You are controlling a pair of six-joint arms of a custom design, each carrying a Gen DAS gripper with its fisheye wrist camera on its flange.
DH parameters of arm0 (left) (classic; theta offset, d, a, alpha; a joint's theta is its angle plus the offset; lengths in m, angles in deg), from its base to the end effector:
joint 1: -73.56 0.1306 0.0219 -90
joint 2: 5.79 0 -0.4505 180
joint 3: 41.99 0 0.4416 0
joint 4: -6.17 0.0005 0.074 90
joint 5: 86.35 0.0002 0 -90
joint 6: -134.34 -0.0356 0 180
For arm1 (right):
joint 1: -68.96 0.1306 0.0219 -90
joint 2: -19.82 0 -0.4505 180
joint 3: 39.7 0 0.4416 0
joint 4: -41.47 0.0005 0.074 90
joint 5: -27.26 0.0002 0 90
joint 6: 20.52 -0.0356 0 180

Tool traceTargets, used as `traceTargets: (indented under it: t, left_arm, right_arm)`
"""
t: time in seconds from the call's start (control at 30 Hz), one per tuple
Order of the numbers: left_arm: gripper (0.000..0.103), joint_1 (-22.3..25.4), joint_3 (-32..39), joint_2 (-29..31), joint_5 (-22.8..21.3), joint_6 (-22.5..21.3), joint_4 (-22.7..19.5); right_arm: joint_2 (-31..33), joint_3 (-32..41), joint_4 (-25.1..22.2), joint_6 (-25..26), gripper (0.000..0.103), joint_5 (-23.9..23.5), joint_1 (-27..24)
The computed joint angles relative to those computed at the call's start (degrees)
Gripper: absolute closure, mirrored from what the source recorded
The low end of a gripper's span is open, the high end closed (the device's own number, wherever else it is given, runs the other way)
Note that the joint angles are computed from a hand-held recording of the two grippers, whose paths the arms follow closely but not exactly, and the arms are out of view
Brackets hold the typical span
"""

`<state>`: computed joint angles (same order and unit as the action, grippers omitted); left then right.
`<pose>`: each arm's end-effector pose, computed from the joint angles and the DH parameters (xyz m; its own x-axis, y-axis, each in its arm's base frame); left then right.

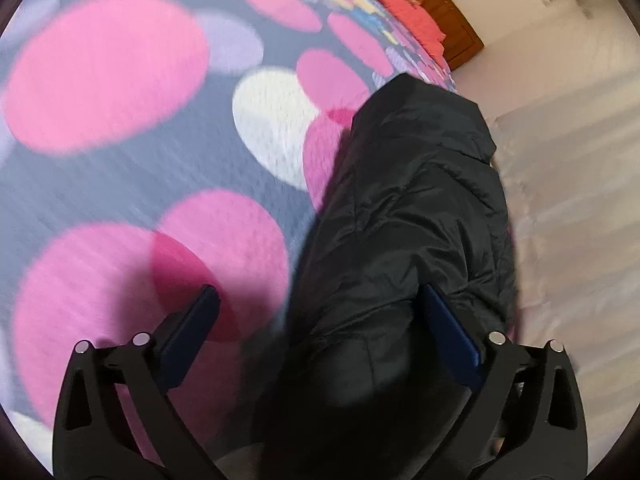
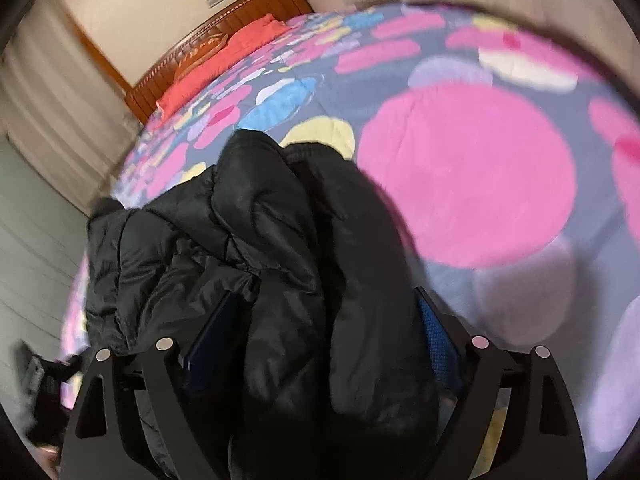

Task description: Fold large clothes

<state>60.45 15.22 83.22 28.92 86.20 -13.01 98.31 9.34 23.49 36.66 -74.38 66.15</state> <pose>0.4407 -0.1187 0.2657 -0.8751 -0.4158 -0.2476 -0.1572 0.7281 -0.6671 0.3899 -0.0124 0.2746 -0.6660 0.5642 -0.4880 0.3245 0.8082 0.4915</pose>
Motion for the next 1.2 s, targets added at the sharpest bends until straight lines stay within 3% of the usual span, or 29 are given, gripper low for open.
traceTargets:
  t: [0.03,0.13,0.3,0.33,0.4,0.43,0.57,0.67,0.9,1.2]
  left_arm:
    - [0.002,0.2,-0.3,0.6,1.3,1.8,1.7]
    - [0.002,-0.6,0.2,1.3,1.0,0.9,2.8]
    - [0.002,-0.9,1.6,3.5,4.7,-0.5,3.4]
    - [0.004,-1.1,2.0,3.9,5.3,-1.5,3.1]
    - [0.017,-1.5,2.2,4.0,6.0,-2.7,3.5]
    - [0.026,-1.5,2.0,3.9,6.9,-2.6,4.5]
    - [0.034,-2.4,2.4,3.4,5.9,-3.7,3.5]
    - [0.040,-2.4,3.1,2.7,6.3,-6.0,1.9]
    - [0.043,1.6,3.7,0.9,9.6,-10.4,0.2]
    - [0.043,11.1,4.8,-0.5,12.0,-16.2,-3.9]
  right_arm:
    - [0.3,-0.7,1.9,-1.4,0.015,-1.6,-0.5]
    - [0.6,-1.4,4.6,-2.7,0.014,-2.0,-0.4]
    - [1.3,-0.8,4.6,-1.6,0.017,-2.3,0.7]
    - [1.4,-0.7,4.6,-1.3,0.020,-2.5,0.8]
    - [1.4,-0.5,4.1,-0.7,0.031,-3.1,1.1]
    - [1.5,-0.7,4.7,-1.4,0.043,-4.3,1.2]
    - [0.6,-1.2,5.7,-2.8,0.061,-3.9,2.1]
    - [-1.1,-1.3,4.8,-2.7,0.068,-1.1,3.6]
    - [-2.0,-0.7,6.0,-5.5,0.071,1.0,8.4]
    - [5.5,5.4,10.2,-8.6,0.071,0.5,16.6]
